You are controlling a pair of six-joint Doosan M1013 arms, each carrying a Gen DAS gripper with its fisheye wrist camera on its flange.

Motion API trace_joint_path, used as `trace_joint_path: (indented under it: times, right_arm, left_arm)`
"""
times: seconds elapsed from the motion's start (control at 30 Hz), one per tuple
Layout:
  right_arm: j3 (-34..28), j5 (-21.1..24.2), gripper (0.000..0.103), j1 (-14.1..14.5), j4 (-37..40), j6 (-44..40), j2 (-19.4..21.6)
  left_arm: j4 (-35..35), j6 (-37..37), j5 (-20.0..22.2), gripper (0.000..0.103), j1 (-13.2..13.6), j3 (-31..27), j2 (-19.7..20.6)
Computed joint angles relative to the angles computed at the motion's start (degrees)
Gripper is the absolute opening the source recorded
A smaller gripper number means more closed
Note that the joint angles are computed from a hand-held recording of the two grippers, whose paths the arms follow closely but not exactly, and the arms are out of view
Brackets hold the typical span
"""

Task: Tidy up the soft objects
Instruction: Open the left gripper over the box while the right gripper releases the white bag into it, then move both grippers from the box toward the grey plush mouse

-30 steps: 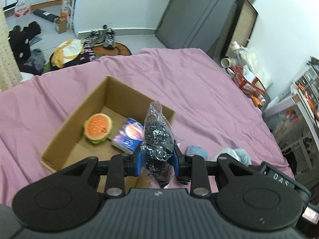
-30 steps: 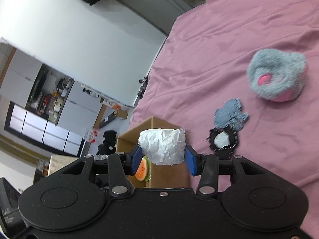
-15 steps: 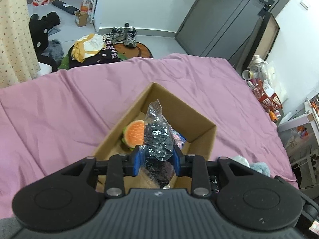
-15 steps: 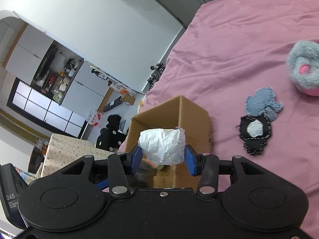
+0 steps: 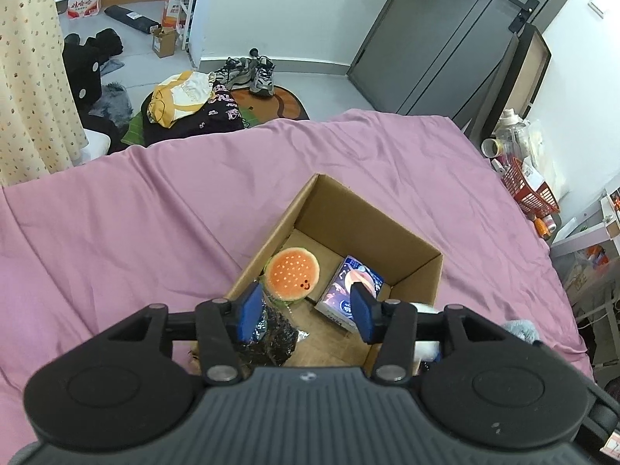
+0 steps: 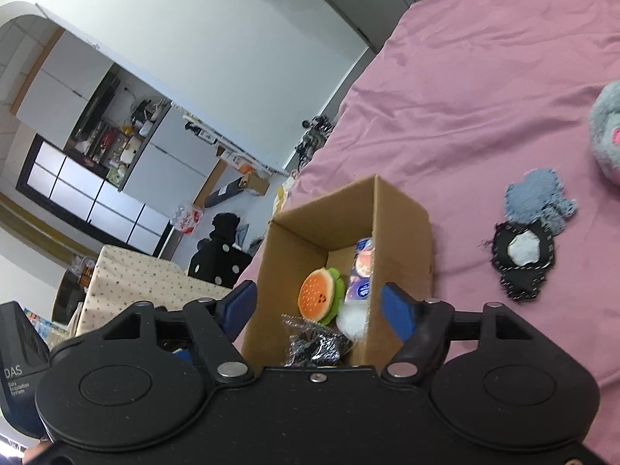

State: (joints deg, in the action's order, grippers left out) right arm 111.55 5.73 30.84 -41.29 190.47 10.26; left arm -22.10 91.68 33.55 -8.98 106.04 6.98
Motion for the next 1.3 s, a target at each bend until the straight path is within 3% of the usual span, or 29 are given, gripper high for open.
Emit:
trace_joint_path:
  times: [0.27,0.37,0.57,0.7,1.0,1.3]
  right_arm:
    - [1.43,4.67,0.079,0.15,-1.87,3.61,-2.88]
    - [2.0,5.36,0.083,0.18,-4.86,6.23,-3.9]
    - [3.19,8.64,0.086,-0.22,-2.36,2.57,-6.18]
    - [4.67,10.51,0.093,-1.21,-1.43,2.89,-8.29]
    - [7.96,11.31,0.093,-3.01,-4.05,7.98,-12.27]
    - [10.89,14.67,0.093,-4.01,-16.65,25.4,-14.75]
  left_arm:
    - [7.11,-4.59,-0.91,0.076,-1.9,0.3,-1.09]
    - [10.08,-6.39,-1.04,0.079,-3.08,0.49,-1.6]
    - [12.91,-7.79,-1.15,0.086,-5.17,0.78,-2.43]
    - [12.35,-7.15,-0.84,0.088,-6.64,0.76,-2.92]
    - [12.03,-6.89,-1.74,0.089,-10.5,1.06,-3.93]
    - [12.51,-6.83,-3.66,0.089,-14.31,1.34,-3.87]
